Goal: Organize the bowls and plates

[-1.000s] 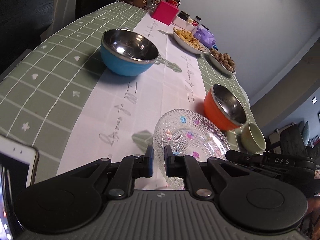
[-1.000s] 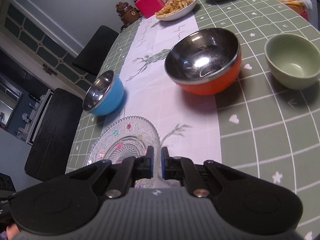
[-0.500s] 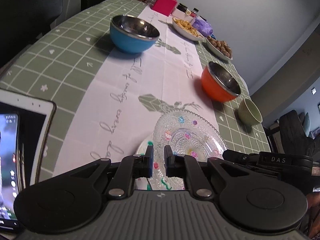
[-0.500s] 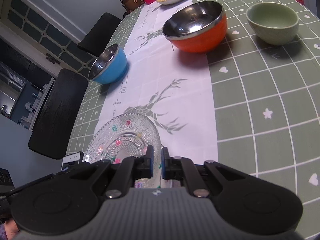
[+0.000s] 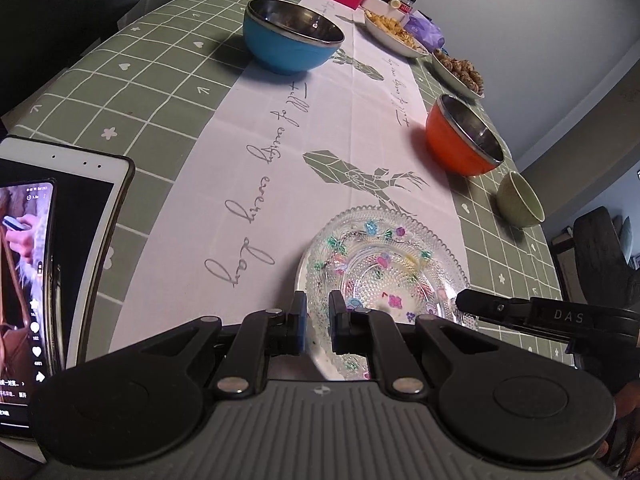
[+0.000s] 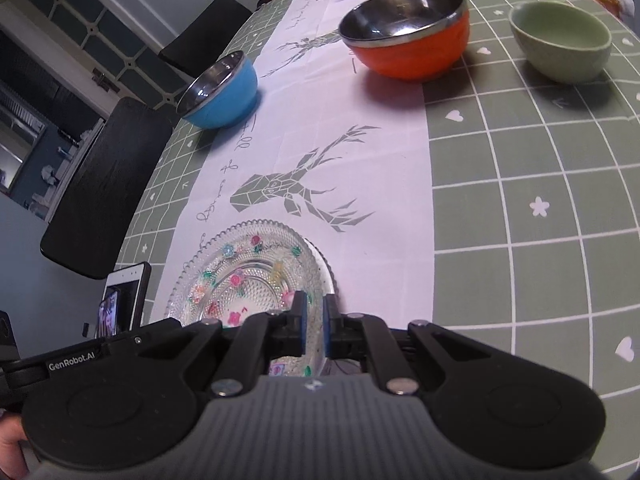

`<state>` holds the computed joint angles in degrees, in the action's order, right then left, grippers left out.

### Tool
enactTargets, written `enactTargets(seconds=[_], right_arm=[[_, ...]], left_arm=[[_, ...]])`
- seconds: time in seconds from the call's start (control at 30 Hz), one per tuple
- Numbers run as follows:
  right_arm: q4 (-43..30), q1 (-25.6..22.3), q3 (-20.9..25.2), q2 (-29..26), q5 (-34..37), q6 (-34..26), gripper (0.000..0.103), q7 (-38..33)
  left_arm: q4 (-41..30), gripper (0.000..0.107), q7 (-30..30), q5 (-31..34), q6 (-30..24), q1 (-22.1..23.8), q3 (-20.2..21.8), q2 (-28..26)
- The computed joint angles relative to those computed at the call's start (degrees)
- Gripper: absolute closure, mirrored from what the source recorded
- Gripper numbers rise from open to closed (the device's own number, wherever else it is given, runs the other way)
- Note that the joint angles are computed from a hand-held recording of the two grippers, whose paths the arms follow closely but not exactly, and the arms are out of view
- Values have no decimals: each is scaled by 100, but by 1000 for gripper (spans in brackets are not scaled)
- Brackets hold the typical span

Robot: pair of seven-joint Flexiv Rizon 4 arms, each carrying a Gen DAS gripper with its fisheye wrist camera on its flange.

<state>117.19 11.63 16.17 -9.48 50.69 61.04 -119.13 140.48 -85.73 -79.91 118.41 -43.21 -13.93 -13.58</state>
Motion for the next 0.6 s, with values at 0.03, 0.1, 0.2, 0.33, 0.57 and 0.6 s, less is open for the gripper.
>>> enactTargets(seconds=[0.03,0.1,0.2,0.33,0.57,0.6], right_arm=[[0,6,0,-4,-20,-9,97,-6],[-11,11,0,-17,-48,-37,97,-28],[16,56,16,-19,-134,40,98,-35],[44,76,37,-15,-192,146,98,-85],[34,69,61,-32,-193,200,97,-131],[19,54,59,-38,-173,168,97,-133]], left_arm=[[-29,95,97,-129,23,-26,-16,-9],[-132,95,402,-504,66,-52,-97,-36],[-156,93,510,-668,-4,24,-208,-38],[-225,93,730,-847,54,55,-311,-67],[-566,91,1604,-1594,413,107,-638,-231],[-618,90,1701,-1679,492,109,-685,-269]])
